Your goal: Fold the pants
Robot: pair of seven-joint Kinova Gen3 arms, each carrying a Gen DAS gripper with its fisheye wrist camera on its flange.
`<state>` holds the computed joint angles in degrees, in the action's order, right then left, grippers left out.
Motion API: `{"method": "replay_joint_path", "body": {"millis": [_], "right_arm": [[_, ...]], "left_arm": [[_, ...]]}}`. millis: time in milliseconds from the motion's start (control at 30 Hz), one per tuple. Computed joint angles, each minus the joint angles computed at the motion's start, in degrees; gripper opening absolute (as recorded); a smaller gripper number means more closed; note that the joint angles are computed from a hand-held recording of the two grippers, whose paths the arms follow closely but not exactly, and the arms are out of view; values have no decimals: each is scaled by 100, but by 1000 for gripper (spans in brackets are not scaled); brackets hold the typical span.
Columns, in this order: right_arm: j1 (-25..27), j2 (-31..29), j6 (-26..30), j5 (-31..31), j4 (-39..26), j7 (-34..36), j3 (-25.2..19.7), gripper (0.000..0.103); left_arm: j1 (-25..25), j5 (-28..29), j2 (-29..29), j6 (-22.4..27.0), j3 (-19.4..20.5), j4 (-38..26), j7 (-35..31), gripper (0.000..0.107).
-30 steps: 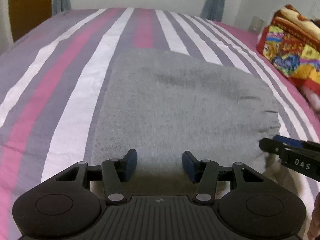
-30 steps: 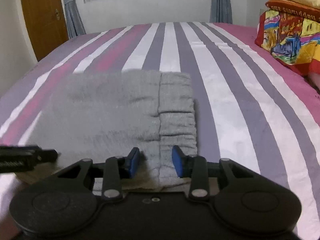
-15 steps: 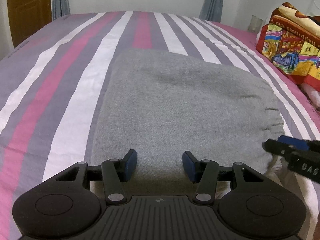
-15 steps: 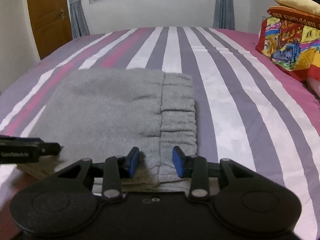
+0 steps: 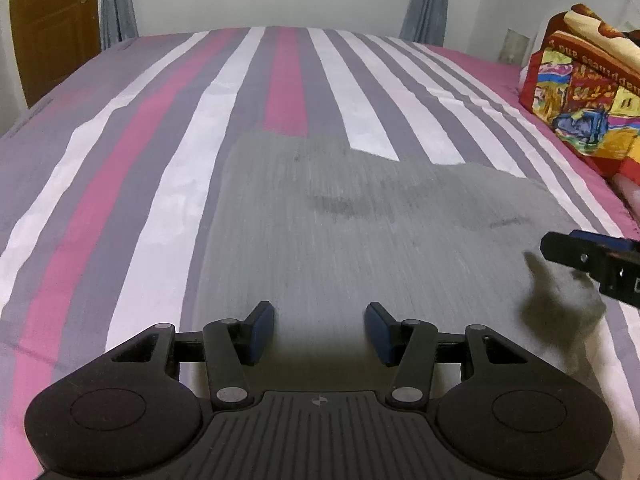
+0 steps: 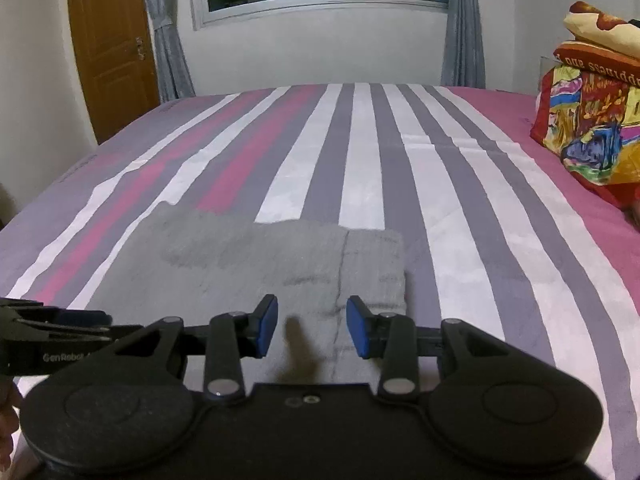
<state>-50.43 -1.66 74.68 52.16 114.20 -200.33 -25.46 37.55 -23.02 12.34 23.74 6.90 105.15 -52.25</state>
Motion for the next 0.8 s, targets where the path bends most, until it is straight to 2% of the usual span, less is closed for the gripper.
{"method": "replay_joint_path", "body": {"millis": [267,400,500,633,800], "right_arm": [[428,96,-372,170,-5,406,347,38],[593,261,-595,154,8,606,517,38],[604,415,-717,198,114,515,590,39],[579,495,-945,301,347,150,672,40],[541,586,-966,334,349,90,745,41]], "left_arm": [[-33,113,587,199,-16,-770,-447,52],[82,148,936,326,-173,-1232,-600,52],[87,241,1140,315,-226,-1441,-752,57],[61,503,1329,227,-305,-1547,-814,61],[474,281,1361,19,-719,-1423,-510,62]]}}
